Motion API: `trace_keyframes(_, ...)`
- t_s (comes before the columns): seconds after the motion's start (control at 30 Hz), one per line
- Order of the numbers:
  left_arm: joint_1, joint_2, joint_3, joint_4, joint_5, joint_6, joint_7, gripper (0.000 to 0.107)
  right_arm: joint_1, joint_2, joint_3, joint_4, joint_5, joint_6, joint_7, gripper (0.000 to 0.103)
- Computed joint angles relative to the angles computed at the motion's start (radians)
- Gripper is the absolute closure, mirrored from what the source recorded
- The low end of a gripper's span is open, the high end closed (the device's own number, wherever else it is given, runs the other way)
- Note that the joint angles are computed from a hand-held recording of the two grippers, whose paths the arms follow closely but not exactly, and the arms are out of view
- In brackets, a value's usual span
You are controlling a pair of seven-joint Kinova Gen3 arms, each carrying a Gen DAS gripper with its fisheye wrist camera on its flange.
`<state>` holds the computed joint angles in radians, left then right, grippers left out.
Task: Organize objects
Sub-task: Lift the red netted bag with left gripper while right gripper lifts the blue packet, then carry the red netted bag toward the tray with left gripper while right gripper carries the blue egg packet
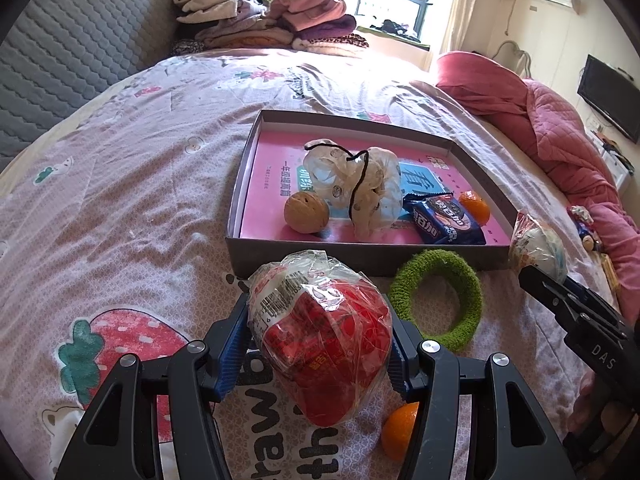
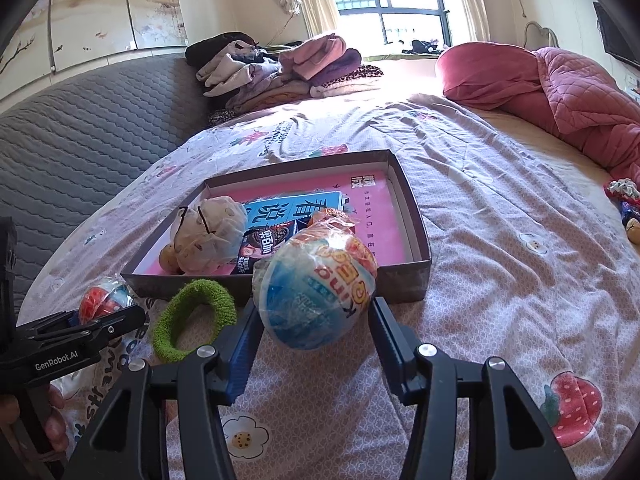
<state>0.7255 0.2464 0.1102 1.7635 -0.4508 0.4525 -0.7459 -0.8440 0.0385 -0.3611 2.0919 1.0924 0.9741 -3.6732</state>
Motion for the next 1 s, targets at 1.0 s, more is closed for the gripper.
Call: trace_keyframes(1.0,-0.007,0.002,0.007,-0.009,0.034,-0.001,-0.041,0.047,0.015,-0.016,-0.006,0.043,0.096,-0.018,-0.093,0.055)
